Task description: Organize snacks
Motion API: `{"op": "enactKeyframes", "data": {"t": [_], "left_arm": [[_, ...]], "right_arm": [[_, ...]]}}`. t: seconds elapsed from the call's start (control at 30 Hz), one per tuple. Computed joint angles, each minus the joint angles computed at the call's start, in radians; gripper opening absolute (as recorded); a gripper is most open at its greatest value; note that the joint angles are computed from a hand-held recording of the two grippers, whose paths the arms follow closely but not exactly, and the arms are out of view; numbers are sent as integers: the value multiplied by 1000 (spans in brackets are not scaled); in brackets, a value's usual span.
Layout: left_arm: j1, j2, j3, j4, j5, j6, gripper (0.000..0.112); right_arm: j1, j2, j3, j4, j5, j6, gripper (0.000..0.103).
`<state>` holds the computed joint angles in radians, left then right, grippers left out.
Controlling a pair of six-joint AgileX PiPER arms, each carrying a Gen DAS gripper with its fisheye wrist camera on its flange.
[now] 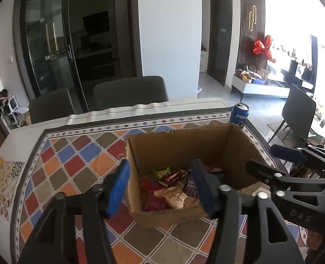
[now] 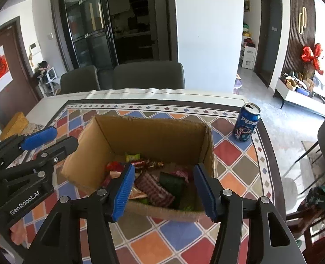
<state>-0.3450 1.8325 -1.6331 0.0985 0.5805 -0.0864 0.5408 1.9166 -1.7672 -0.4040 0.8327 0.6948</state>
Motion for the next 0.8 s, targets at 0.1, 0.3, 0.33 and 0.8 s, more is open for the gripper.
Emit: {"op": "enactKeyframes", "data": {"t": [0.1, 0.3, 0.33, 0.8], "left_arm": [[-11, -56, 78, 73, -37, -69, 67], [-29, -200, 252, 193, -114, -208, 77], [-36, -227, 285, 226, -127, -243, 78], [-162, -496, 584, 677, -147, -712, 94]], "right_arm": [[36, -73, 100, -85, -32, 90, 63], [111, -172, 213, -240, -23, 241, 71], [122, -193, 236, -261, -22, 267, 72], [299, -394, 496, -501, 49, 614, 80]]}}
